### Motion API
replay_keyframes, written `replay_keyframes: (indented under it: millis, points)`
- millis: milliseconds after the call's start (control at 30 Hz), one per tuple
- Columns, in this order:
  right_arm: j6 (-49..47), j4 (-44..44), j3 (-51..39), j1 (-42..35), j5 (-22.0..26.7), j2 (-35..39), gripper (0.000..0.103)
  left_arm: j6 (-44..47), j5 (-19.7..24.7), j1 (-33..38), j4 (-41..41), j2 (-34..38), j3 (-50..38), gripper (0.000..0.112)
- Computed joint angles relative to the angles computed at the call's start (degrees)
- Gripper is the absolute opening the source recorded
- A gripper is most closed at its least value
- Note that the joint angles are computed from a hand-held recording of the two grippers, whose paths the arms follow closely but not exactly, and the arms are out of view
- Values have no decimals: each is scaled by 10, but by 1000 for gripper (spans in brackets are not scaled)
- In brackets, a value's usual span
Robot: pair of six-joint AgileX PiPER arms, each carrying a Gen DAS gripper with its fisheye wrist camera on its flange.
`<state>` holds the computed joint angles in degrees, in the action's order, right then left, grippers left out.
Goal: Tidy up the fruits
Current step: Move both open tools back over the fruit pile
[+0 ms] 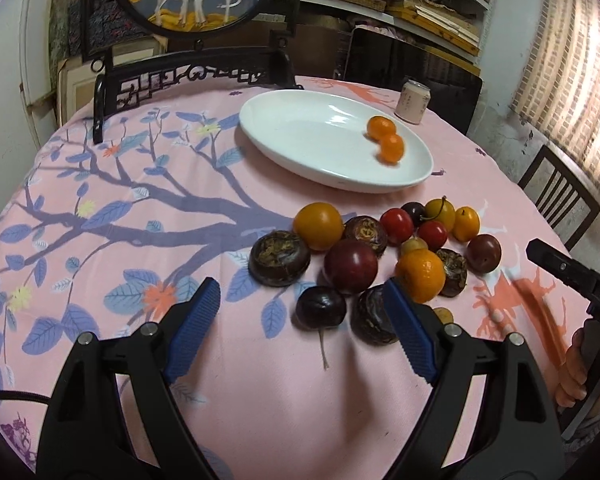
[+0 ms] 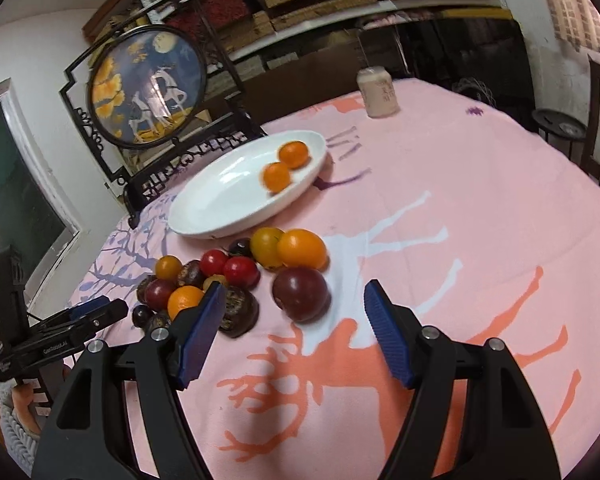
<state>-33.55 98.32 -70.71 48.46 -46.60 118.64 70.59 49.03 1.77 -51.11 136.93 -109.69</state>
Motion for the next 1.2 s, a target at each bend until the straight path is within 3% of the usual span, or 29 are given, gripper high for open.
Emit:
replay_keyframes:
  millis: [167, 267, 367, 633, 767, 867, 967, 1100, 1200]
  points:
    - [-35, -16, -23, 15, -26, 11, 72, -26, 38, 18, -14, 23, -41, 85]
    - [-3, -55, -9, 19, -26, 6, 72, -19, 57, 25, -29, 25, -42, 85]
    - [8, -79, -7, 23, -27, 7, 78, 8, 67, 30, -57, 18, -27, 85]
    - [-21, -58, -27, 35, -62, 16, 79, 12, 104, 34, -73, 26, -41, 85]
    - [7, -52, -14, 35, -74, 11, 79, -6, 112, 32, -53, 32, -53, 86]
    - [57, -75, 15, 42, -84, -1, 79, 3, 85, 27, -46, 14, -26, 86]
    - [99, -110, 42, 42, -66, -12, 79, 20, 72, 30, -56, -1, -2, 86]
    - [86, -131, 40, 22, 7, -16, 79, 60, 30, 24, -72, -26, 44, 86]
    - [80, -129, 38, 6, 52, -16, 79, 41, 16, 15, -48, -22, 37, 86]
